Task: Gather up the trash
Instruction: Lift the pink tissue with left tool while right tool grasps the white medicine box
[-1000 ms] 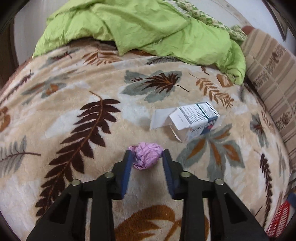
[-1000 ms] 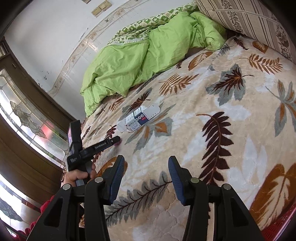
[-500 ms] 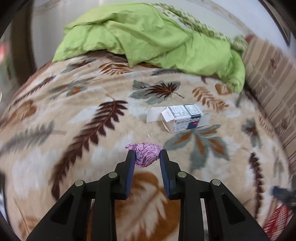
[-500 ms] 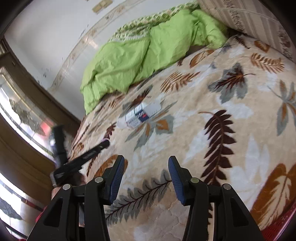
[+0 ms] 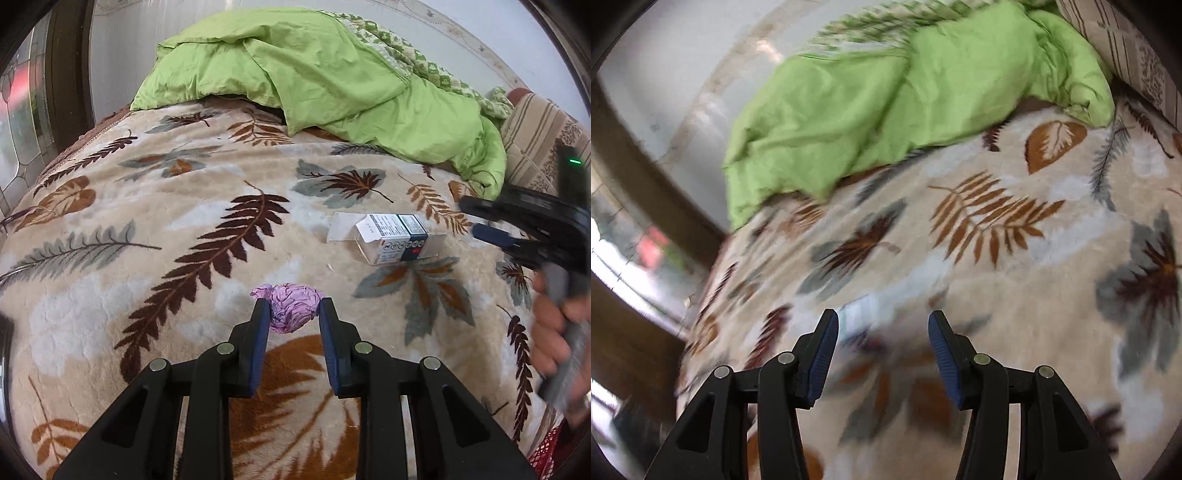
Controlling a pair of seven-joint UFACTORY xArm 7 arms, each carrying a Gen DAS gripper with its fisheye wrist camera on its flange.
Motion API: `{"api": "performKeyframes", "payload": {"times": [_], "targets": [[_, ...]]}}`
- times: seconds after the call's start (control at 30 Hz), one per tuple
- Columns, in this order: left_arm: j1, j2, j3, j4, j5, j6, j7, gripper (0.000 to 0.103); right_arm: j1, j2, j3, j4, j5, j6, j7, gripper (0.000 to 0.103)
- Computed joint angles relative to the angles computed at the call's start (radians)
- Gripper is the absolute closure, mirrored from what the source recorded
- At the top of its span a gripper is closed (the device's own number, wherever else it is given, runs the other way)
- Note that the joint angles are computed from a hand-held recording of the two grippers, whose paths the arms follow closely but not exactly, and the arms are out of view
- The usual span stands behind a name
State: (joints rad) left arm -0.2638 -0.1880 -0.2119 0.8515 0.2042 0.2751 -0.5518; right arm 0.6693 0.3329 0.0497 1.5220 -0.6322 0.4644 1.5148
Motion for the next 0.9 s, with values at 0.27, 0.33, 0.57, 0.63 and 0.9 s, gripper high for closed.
{"api": "performKeyframes", "payload": {"times": [0.27, 0.33, 0.57, 0.63, 0.9], "targets": [[0.003, 0.004, 0.019, -0.002, -0.038, -0.005, 0.017, 0.077, -0.087, 0.118, 0.054, 0.046, 0.272, -0.133, -0.208, 0.049], [0.021, -0.003, 0.011, -0.007, -0.016, -0.01, -0.013, 0.077, -0.1, 0.101, 0.098, 0.014, 0.343, -0.165, -0.289, 0.049], [0.046, -0.022, 0.008, -0.021, 0.003, -0.016, -0.048, 0.077, -0.151, 0.027, 0.31, -0.103, 0.618, -0.244, -0.577, 0.049], [0.055, -0.026, 0.002, -0.023, 0.018, -0.013, -0.063, 0.077, -0.038, -0.005, 0.184, -0.083, 0.515, -0.176, -0.514, 0.049], [0.079, -0.045, 0.002, -0.036, 0.043, -0.02, -0.1, 0.077, 0.02, 0.115, 0.118, 0.149, 0.389, 0.0, -0.583, 0.044]]}}
